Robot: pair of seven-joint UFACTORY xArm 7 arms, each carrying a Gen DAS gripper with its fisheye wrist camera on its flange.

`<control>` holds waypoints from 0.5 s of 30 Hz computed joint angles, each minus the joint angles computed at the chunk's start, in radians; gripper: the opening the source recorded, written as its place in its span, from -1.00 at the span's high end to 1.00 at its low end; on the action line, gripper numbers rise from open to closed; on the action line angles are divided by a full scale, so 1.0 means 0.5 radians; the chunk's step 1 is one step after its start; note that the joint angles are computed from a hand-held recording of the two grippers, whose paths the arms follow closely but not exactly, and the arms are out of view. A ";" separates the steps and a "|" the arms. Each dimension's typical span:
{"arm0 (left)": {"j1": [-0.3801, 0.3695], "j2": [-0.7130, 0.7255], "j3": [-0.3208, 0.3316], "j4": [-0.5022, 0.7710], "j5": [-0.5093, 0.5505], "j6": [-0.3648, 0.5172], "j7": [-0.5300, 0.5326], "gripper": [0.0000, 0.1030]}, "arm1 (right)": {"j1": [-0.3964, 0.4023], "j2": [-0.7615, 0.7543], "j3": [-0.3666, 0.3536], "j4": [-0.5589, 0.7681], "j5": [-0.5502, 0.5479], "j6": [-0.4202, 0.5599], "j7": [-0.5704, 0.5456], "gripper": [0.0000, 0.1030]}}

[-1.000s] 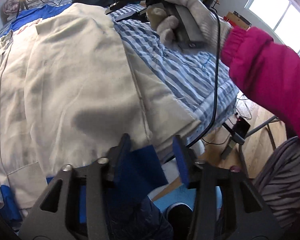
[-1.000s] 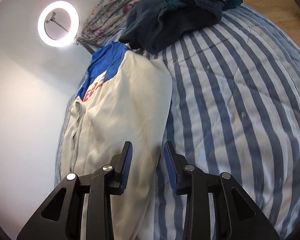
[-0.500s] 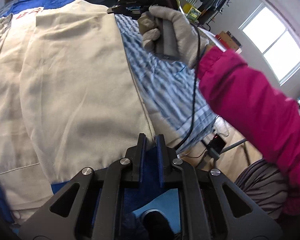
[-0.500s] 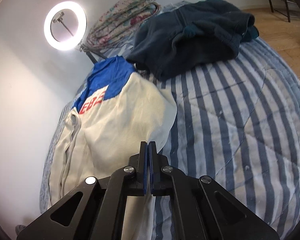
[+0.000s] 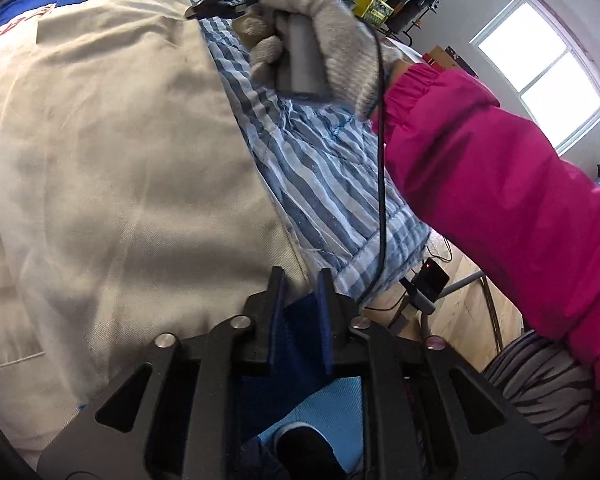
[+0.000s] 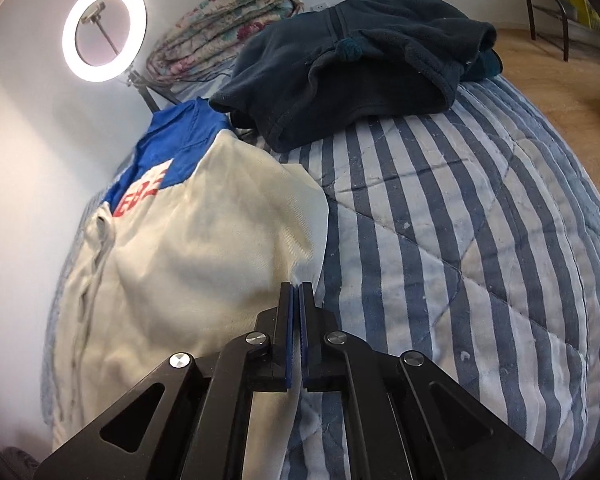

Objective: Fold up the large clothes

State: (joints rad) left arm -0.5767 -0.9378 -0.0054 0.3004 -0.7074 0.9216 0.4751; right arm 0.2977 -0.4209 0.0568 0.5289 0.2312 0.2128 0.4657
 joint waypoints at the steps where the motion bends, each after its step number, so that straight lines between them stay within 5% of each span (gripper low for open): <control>1: 0.010 -0.057 0.018 0.001 0.016 0.043 -0.007 0.59 | -0.020 -0.060 0.012 -0.027 -0.005 0.002 0.024 0.94; 9: 0.346 -0.510 0.282 0.047 0.320 0.430 0.100 0.57 | -0.061 -0.823 0.124 -0.274 -0.122 0.287 0.172 0.94; 13: 0.583 -0.398 0.428 0.092 0.408 0.446 0.157 0.57 | 0.043 -1.222 0.230 -0.327 -0.151 0.581 0.275 0.94; 15: 0.651 -0.266 0.503 0.117 0.362 0.442 0.173 0.57 | 0.158 -1.365 0.251 -0.340 -0.091 0.726 0.358 0.75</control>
